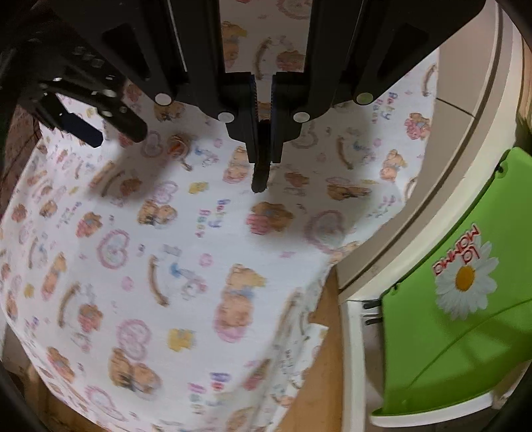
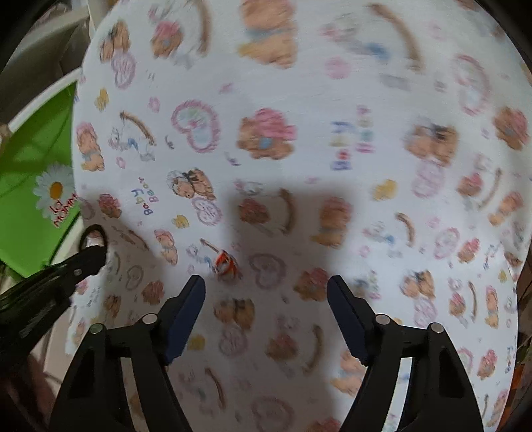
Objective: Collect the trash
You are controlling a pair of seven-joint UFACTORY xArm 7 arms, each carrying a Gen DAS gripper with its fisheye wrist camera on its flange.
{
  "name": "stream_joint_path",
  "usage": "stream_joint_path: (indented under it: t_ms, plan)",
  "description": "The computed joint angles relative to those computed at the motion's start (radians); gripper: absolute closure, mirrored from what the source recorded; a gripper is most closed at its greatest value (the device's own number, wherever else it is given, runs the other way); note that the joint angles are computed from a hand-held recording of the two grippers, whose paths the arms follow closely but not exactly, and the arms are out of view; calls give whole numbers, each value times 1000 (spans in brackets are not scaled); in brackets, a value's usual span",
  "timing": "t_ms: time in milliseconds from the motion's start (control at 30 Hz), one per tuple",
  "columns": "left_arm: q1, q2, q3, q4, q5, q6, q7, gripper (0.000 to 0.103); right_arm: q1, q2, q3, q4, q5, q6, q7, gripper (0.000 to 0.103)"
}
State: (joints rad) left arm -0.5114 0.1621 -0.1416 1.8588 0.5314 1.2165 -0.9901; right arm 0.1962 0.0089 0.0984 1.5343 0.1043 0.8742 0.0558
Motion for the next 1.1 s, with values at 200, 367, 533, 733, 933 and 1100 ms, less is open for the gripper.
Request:
stream_joint_path:
  t_ms: [200,367,533,733,933,1100]
  plan:
    - [-7,16,16,40,28,61,-2,98,31,64,16,36,-89,4,87,37]
    - [-3,19,16,48,33,75,-1,97,61,99,17,55,-178,-20,156,51]
    - [-1,14,16,45,25,72,-16,97,85,130,18,62,-195,-45,209,65]
    - [2,12,12,38,40,65,-12,97,114,123,22,22,-282,-93,227,94]
    - [13,-13,8,8,5,29,-22,97,119,70,23,-40,-330,-123,225,101]
    - [9,-17,3,7,42,59,-28,97,68,32,16,-57,-127,-111,96,101]
